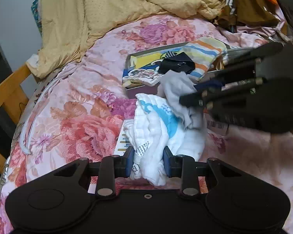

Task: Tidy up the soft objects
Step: 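Close the left tool on the white diaper while the right tool grasps the grey mask, then carry the white diaper with the left tool while the right tool carries the grey mask to the tray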

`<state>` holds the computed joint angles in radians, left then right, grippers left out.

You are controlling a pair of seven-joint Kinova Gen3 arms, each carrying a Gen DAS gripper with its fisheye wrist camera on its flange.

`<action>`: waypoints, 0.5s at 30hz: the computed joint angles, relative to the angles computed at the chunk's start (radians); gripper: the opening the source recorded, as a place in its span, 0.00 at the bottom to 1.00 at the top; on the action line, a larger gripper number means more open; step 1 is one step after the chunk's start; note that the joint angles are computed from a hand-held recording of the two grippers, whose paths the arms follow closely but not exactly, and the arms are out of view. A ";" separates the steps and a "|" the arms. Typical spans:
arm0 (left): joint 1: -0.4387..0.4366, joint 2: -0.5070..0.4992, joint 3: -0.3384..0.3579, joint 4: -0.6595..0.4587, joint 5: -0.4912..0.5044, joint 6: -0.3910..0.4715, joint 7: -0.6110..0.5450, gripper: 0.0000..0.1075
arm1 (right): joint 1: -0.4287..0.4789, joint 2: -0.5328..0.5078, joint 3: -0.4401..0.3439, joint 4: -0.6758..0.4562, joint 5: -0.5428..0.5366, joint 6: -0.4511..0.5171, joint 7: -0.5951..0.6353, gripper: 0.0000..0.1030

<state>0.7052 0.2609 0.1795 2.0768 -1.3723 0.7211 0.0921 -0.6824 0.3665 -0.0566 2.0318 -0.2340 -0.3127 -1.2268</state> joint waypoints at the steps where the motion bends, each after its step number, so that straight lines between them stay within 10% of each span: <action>1: 0.001 0.003 0.002 -0.001 0.002 0.002 -0.013 0.30 | 0.013 -0.005 -0.007 0.002 -0.002 -0.003 -0.011 0.04; 15: 0.041 0.016 0.055 0.077 -0.268 0.153 0.221 0.29 | 0.006 -0.039 0.007 0.053 -0.076 -0.115 0.045 0.04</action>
<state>0.7457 0.2765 0.2344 2.1536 -1.6408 0.8738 0.3129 -0.6767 0.3278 -0.0498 2.0847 -0.3104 -0.4280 -1.1822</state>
